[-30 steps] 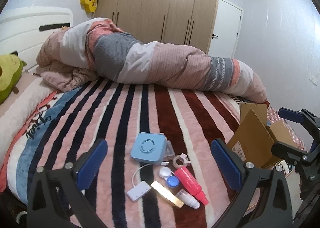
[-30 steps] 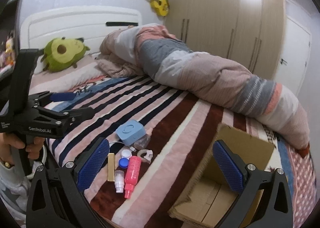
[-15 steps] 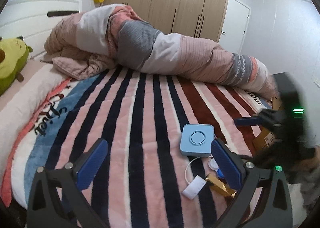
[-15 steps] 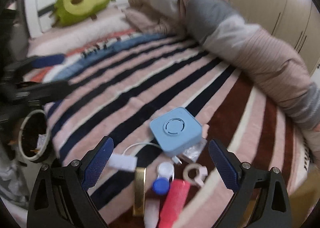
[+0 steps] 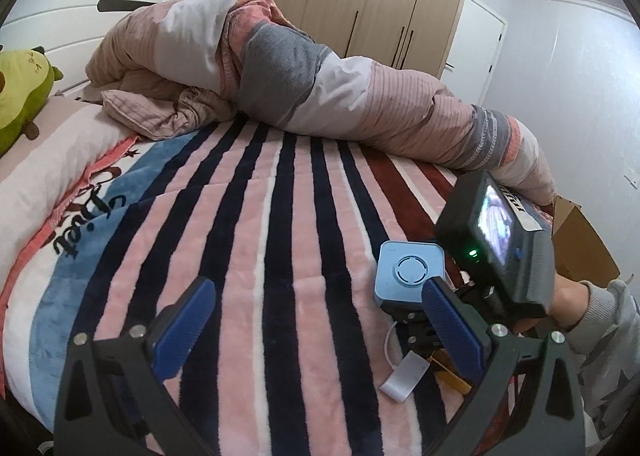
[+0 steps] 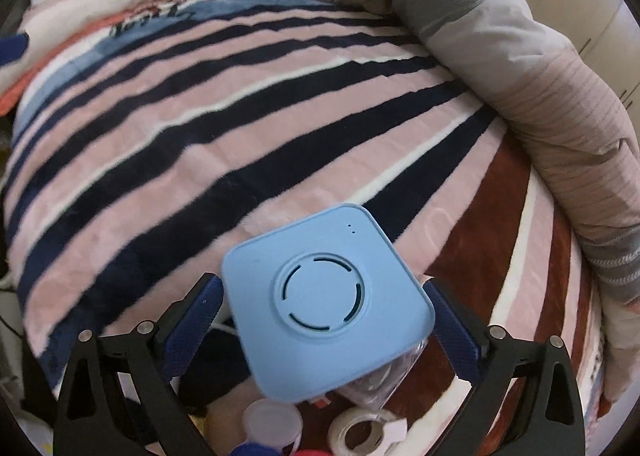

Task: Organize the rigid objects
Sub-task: 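Grasp the light blue square case with the right gripper while the left gripper clamps it too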

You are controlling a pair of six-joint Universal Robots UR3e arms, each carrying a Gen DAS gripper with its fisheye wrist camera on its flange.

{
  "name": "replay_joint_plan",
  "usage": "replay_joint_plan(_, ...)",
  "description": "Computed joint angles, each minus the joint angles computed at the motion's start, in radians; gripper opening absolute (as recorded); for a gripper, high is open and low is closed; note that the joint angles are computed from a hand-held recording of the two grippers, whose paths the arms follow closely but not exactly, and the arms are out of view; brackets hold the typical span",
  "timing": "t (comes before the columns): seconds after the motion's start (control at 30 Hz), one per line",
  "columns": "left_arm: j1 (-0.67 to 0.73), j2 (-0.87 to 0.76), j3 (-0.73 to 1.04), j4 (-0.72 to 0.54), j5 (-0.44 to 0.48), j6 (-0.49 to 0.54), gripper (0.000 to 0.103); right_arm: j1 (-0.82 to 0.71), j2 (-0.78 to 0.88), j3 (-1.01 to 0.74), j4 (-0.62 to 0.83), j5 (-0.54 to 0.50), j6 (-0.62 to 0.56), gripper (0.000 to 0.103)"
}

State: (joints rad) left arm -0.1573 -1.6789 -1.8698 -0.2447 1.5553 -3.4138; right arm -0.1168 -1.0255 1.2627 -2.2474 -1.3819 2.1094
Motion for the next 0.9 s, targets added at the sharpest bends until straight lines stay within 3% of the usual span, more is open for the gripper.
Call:
replay_joint_plan(0.2, -0.002, -0.012, 0.008, -0.010, -0.005, 0.001, 0.103, 0.006, -0.015, 0.059, -0.075, -0.016, -0.006, 0.092)
replay_joint_plan(0.33, -0.010, -0.022, 0.025, -0.024, -0.015, 0.010, 0.102, -0.025, -0.123, 0.192, -0.151, 0.049, -0.038, 0.090)
replay_joint_plan(0.43, -0.007, -0.027, 0.039, -0.028, -0.062, 0.019, 0.102, -0.059, -0.208, 0.246, -0.127, 0.116, -0.050, 0.088)
replay_joint_plan(0.6, -0.009, -0.046, 0.101, -0.050, -0.191, 0.051, 0.102, -0.170, -0.415, 0.361, -0.035, 0.302, -0.099, 0.087)
replay_joint_plan(0.83, -0.003, -0.143, 0.309, -0.117, -0.504, 0.059, 0.101, -0.392, -0.676, 0.433, 0.183, 0.598, -0.247, 0.087)
replay_joint_plan(0.9, -0.019, -0.183, 0.395, -0.160, -0.554, 0.052, 0.096, -0.467, -0.722, 0.436, 0.256, 0.688, -0.311, 0.087)
